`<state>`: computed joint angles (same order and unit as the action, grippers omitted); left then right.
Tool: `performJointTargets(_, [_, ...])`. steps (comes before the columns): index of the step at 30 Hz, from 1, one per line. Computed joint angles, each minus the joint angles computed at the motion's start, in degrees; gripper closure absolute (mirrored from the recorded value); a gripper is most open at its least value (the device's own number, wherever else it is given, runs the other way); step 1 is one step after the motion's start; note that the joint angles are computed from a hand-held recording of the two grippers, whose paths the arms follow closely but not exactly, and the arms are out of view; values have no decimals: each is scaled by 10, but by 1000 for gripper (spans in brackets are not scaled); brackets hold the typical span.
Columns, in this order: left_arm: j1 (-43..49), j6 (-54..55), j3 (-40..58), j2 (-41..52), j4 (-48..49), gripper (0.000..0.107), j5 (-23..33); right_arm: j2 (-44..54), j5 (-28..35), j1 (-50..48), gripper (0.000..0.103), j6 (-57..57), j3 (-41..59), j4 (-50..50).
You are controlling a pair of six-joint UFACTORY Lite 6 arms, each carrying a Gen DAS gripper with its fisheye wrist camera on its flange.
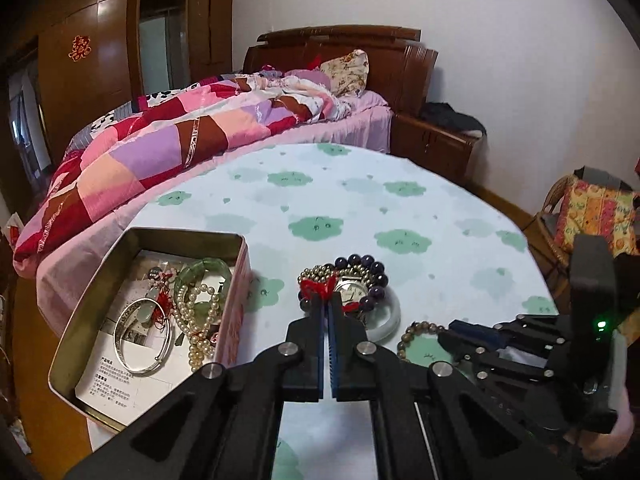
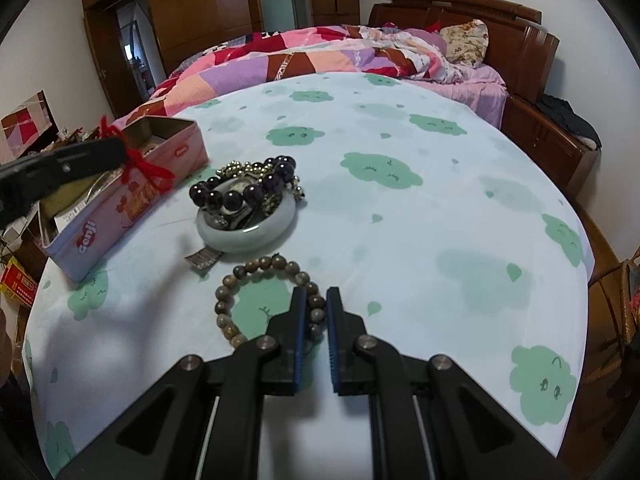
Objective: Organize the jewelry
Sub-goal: 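Close the right gripper on the brown bead bracelet while the left gripper grasps the purple-bead watch, then carry the brown bead bracelet and red charm into the tin box and open both grippers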
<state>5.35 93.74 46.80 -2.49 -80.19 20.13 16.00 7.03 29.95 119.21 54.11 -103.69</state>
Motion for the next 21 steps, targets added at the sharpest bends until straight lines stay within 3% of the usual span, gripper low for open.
performJointTargets(21, [27, -21, -23, -62, 19, 107, 39, -75, -6, -3, 91, -115, -13, 110])
